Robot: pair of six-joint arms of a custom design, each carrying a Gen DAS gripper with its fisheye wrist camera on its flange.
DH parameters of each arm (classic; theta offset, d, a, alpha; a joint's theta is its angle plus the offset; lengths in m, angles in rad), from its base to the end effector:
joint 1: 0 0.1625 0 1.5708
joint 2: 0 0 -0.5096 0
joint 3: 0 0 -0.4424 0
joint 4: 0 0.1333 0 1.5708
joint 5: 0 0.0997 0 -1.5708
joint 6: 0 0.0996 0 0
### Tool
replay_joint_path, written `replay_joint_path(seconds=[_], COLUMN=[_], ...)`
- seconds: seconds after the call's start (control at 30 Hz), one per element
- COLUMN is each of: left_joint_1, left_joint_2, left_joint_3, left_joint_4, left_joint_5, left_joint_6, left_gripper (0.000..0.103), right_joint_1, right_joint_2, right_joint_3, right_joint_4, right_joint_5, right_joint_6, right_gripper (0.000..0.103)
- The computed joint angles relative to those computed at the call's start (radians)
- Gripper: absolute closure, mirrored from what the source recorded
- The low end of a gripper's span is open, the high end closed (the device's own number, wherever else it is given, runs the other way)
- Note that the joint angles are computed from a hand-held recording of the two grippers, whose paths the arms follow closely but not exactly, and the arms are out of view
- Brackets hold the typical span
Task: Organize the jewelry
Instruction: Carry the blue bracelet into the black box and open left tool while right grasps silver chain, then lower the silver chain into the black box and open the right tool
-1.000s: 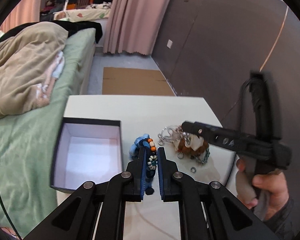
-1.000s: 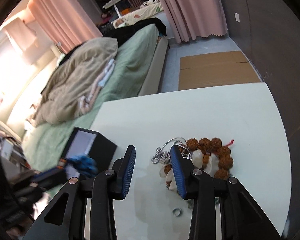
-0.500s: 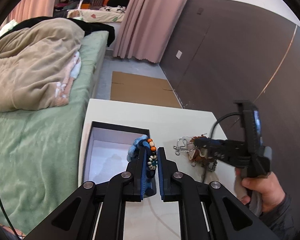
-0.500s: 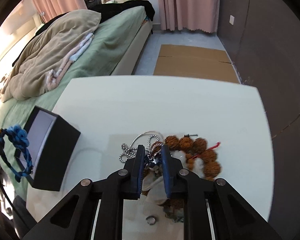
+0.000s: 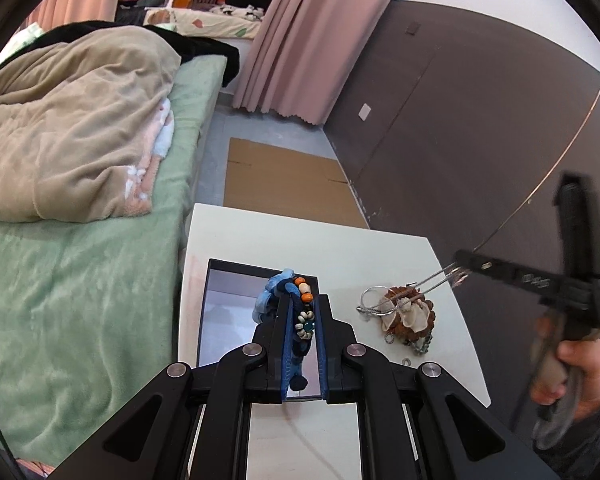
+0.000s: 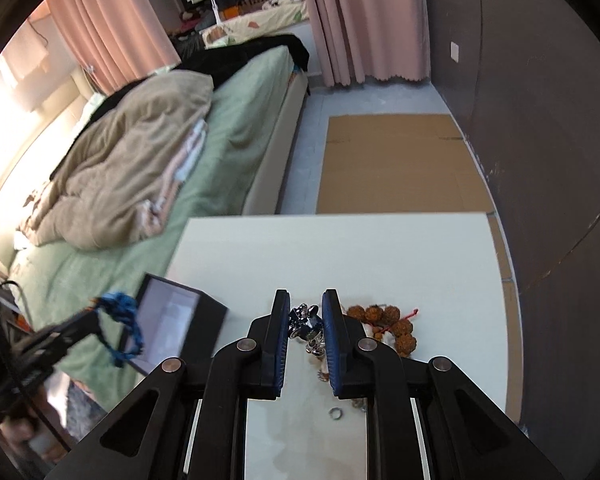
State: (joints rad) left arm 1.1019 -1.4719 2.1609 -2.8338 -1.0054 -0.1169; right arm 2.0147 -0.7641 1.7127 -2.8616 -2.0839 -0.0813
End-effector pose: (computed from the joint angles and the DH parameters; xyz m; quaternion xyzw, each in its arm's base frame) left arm -0.0690 -0.5493 0.3719 0.0835 0.9206 -0.3375 0.1777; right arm 0.3978 -0.6400 0.1073 0.2057 -0.9317 0.2071 0.2162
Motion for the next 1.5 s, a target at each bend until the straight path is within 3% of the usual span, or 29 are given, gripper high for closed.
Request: replay_joint_path(seconds=[0.23, 0.3, 0.37, 0.4, 0.43, 0.5, 0.83, 1.2, 1.5], left_joint_1=[0.025, 0.044, 0.048, 0.045, 0.041, 0.029, 0.023, 0.007, 0.012], left_joint_2=[0.006, 0.006, 0.005, 0.000, -0.004, -0.022, -0.088, -0.157, -0.181], left_joint_3=[-0.027, -0.049, -0.065, -0.063, -0.058, -0.045, -0.037, 0.006, 0.029], left_joint_4=[0.033, 0.085, 0.123, 0.113, 0.096, 0.054, 0.069, -0.012, -0.035], left_joint_5=[-0.042, -0.087, -0.092, -0.083, -0.074, -0.059, -0.015, 0.063, 0.098], left_joint_6=[-0.042, -0.078, -0.111, -0.115, -0.113, -0.100, -0.093, -0.055, -0.034], left_gripper=[0.091, 0.088, 0.062, 0.037, 0.020, 0.013, 0.013, 0.013, 0.013], right_joint_1=[0.050, 0.067, 0.082, 0.090, 0.097, 0.114, 0.178, 0.229, 0.220], right_joint_2=[-0.027, -0.029, -0.028, -0.028, -0.028, -0.025, 0.002, 0.050, 0.075], right_joint_3=[-0.025, -0.038, -0.053, -0.060, -0.064, -0.079, -0.150, -0.230, -0.226], right_joint_4=[-0.011, -0.014, -0.011, -0.012, -0.015, -0.020, -0.044, -0.034, -0.008], right_joint_5=[0.009, 0.010, 0.017, 0.020, 0.022, 0.030, 0.071, 0.128, 0.132], right_joint_6=[-0.007, -0.020, -0.030, -0.035, -0.040, -0.053, -0.105, -0.136, -0.117], right_gripper=[0.085, 0.085, 0.085, 0.085, 0.085, 0.085, 0.085, 0.085, 0.085])
